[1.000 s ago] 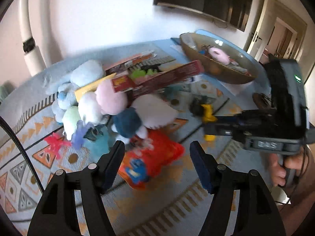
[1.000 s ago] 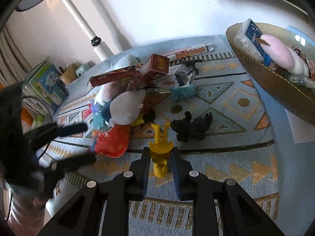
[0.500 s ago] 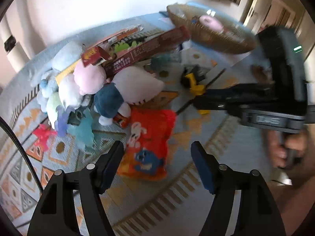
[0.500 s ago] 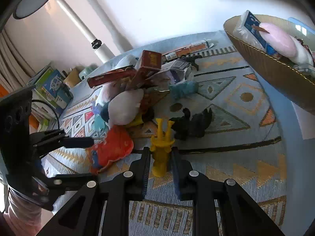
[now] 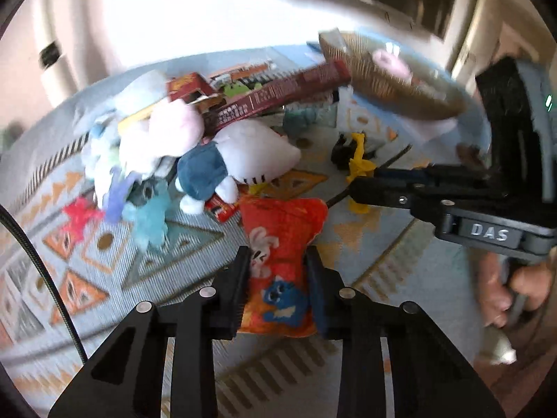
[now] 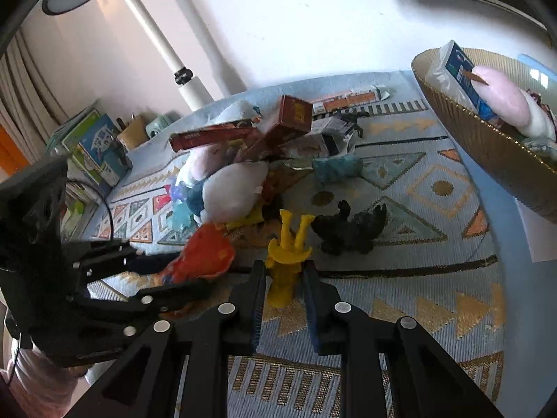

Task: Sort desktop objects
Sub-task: 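Grasp the yellow toy with the right tool while the left grasps the orange snack bag, then carry the orange snack bag and yellow toy over the glass bowl and open both tools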

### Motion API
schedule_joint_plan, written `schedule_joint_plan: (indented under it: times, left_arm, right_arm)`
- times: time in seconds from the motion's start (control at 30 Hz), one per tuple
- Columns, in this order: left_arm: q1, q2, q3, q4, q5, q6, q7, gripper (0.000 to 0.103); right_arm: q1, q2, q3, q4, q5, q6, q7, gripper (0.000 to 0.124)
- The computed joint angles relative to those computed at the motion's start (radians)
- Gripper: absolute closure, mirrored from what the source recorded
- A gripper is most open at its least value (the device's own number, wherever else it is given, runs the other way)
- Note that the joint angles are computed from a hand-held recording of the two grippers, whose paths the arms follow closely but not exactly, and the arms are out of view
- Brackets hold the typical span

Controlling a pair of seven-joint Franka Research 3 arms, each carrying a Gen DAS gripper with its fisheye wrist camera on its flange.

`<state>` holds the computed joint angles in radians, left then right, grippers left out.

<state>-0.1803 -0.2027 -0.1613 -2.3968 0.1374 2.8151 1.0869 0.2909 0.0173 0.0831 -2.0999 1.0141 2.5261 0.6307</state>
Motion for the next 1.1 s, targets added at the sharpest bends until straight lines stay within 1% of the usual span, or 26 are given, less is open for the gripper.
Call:
schedule_joint_plan:
  times: [0.07, 0.17, 0.27, 0.3, 0.37, 0.4, 0.43, 0.53, 0.63, 0.67, 0.73, 0.77, 0.8, 0.87, 0.9, 0.93, 1.03, 1.07, 1.1]
  left_arm:
    - [-0.009, -0.038, 0.007, -0.036, -0.033, 0.043, -0.012, 0.075]
    - [0.009, -0.08, -0.015, -0.053, 0.004, 0.088, -0.082, 0.075]
    - [0.004, -0.093, -0.012, -0.031, 0.02, 0.121, -0.104, 0.075]
    - [0.017, -0.086, -0.025, -0.01, 0.042, 0.128, -0.122, 0.075]
    - [0.022, -0.051, -0.032, 0.053, 0.069, 0.14, -0.135, 0.075]
    - [0.031, -0.004, -0.043, 0.106, 0.092, 0.151, -0.147, 0.075]
    - [0.031, 0.013, -0.045, 0.131, 0.107, 0.16, -0.151, 0.075]
    - [0.006, 0.078, -0.032, 0.226, 0.101, 0.181, -0.107, 0.075]
    - [-0.008, 0.164, -0.033, 0.34, 0.092, 0.194, -0.066, 0.075]
    - [-0.011, 0.2, -0.034, 0.387, 0.08, 0.196, -0.044, 0.075]
    - [-0.01, 0.263, -0.043, 0.468, 0.03, 0.193, 0.011, 0.075]
    - [-0.002, 0.306, -0.057, 0.519, -0.015, 0.191, 0.058, 0.075]
    - [0.01, 0.341, -0.077, 0.565, -0.058, 0.179, 0.106, 0.075]
    - [0.02, 0.414, -0.102, 0.658, -0.096, 0.148, 0.151, 0.075]
    - [0.018, 0.446, -0.104, 0.697, -0.095, 0.14, 0.157, 0.075]
    - [0.016, 0.48, -0.107, 0.741, -0.093, 0.121, 0.163, 0.075]
    - [0.025, 0.578, -0.137, 0.861, -0.118, 0.079, 0.202, 0.075]
    - [0.01, 0.6, -0.124, 0.892, -0.105, 0.068, 0.19, 0.075]
    - [-0.002, 0.621, -0.114, 0.924, -0.094, 0.055, 0.178, 0.073]
  right_arm:
    - [-0.002, -0.016, -0.001, -0.008, 0.061, -0.005, -0.049, 0.104]
    - [-0.009, -0.048, -0.015, -0.018, 0.148, -0.044, -0.1, 0.104]
    - [-0.01, -0.089, -0.028, -0.028, 0.194, -0.038, -0.135, 0.104]
    - [-0.012, -0.103, -0.036, -0.031, 0.207, -0.037, -0.146, 0.104]
    - [-0.015, -0.134, -0.047, -0.036, 0.231, -0.003, -0.161, 0.104]
    - [-0.016, -0.146, -0.053, -0.036, 0.235, 0.015, -0.162, 0.104]
    - [-0.02, -0.158, -0.059, -0.033, 0.24, 0.042, -0.162, 0.104]
    - [-0.029, -0.177, -0.077, -0.017, 0.242, 0.106, -0.132, 0.104]
    - [-0.049, -0.167, -0.087, 0.021, 0.177, 0.188, -0.032, 0.104]
    - [-0.058, -0.157, -0.087, 0.039, 0.136, 0.22, 0.024, 0.104]
    - [-0.076, -0.138, -0.086, 0.068, 0.04, 0.274, 0.147, 0.104]
    - [-0.086, -0.128, -0.085, 0.08, -0.013, 0.299, 0.212, 0.104]
    - [-0.092, -0.119, -0.088, 0.091, -0.045, 0.319, 0.25, 0.104]
    - [-0.101, -0.106, -0.095, 0.111, -0.093, 0.327, 0.298, 0.104]
    - [-0.109, -0.093, -0.092, 0.126, -0.153, 0.328, 0.352, 0.104]
    - [-0.112, -0.08, -0.091, 0.142, -0.183, 0.323, 0.379, 0.104]
    - [-0.123, -0.032, -0.083, 0.194, -0.332, 0.294, 0.504, 0.104]
    - [-0.126, -0.015, -0.081, 0.211, -0.377, 0.282, 0.539, 0.104]
    - [-0.128, 0.008, -0.08, 0.237, -0.404, 0.264, 0.56, 0.104]
